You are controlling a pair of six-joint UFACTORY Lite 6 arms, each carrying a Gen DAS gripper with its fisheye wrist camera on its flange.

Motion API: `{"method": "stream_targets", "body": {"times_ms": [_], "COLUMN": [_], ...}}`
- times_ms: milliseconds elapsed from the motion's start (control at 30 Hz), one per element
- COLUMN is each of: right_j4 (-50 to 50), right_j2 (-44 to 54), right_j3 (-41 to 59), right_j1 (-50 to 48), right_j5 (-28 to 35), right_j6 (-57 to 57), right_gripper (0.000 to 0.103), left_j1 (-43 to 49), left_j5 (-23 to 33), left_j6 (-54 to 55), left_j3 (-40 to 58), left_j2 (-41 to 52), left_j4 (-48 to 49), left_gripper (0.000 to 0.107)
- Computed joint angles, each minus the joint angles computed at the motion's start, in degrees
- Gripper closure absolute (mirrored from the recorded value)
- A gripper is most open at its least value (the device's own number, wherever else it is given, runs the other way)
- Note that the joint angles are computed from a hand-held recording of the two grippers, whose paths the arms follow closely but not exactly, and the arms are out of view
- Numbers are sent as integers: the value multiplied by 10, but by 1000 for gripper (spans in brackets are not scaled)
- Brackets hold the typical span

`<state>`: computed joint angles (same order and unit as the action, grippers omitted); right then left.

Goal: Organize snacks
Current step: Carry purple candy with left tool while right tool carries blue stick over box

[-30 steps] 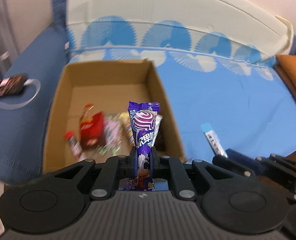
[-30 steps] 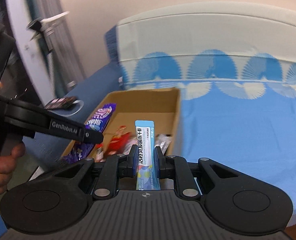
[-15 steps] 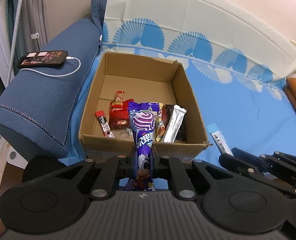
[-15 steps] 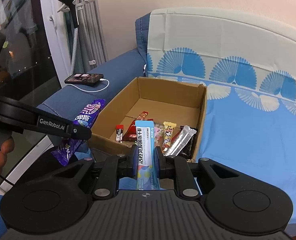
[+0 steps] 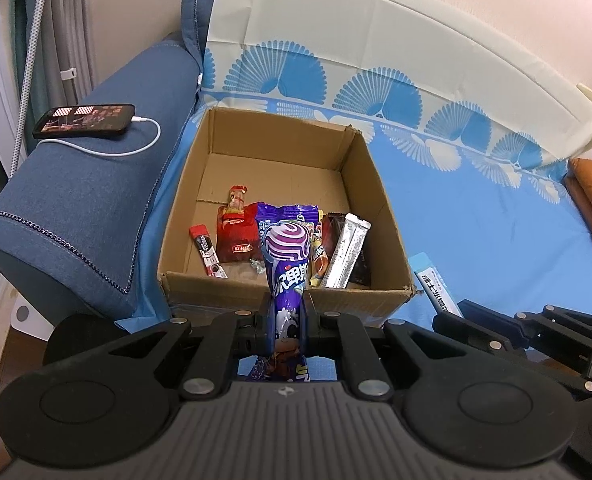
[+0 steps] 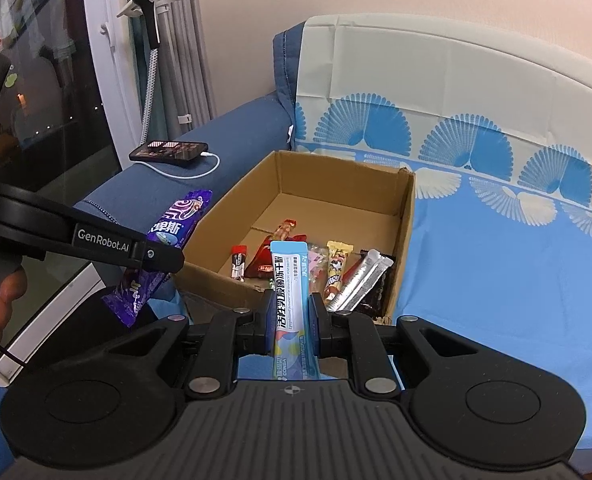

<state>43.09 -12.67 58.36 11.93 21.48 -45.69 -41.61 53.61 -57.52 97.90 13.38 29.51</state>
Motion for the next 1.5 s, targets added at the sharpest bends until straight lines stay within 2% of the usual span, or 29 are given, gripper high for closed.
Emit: {"method": "stream_targets", "body": {"times_ms": [467, 967, 1267, 1500], "right_j4": [-24, -102, -118, -143], "right_j2": [33, 113, 212, 314], "right_j3": [27, 100, 206, 316], "right_j1": [-1, 19, 26, 26], "right_j5": [10, -2, 10, 32], "right_j6": [29, 110, 130, 167], "right_gripper": [85, 85, 84, 84], "left_j1": [13, 66, 115, 153], "left_j5": [-2, -21, -15, 24], "left_j6": [23, 72, 120, 180], "left_j3": [23, 59, 153, 310], "left_j2": [25, 65, 134, 248], "left_j4": [-16, -50, -70, -107], "left_gripper": [95, 95, 95, 95]}}
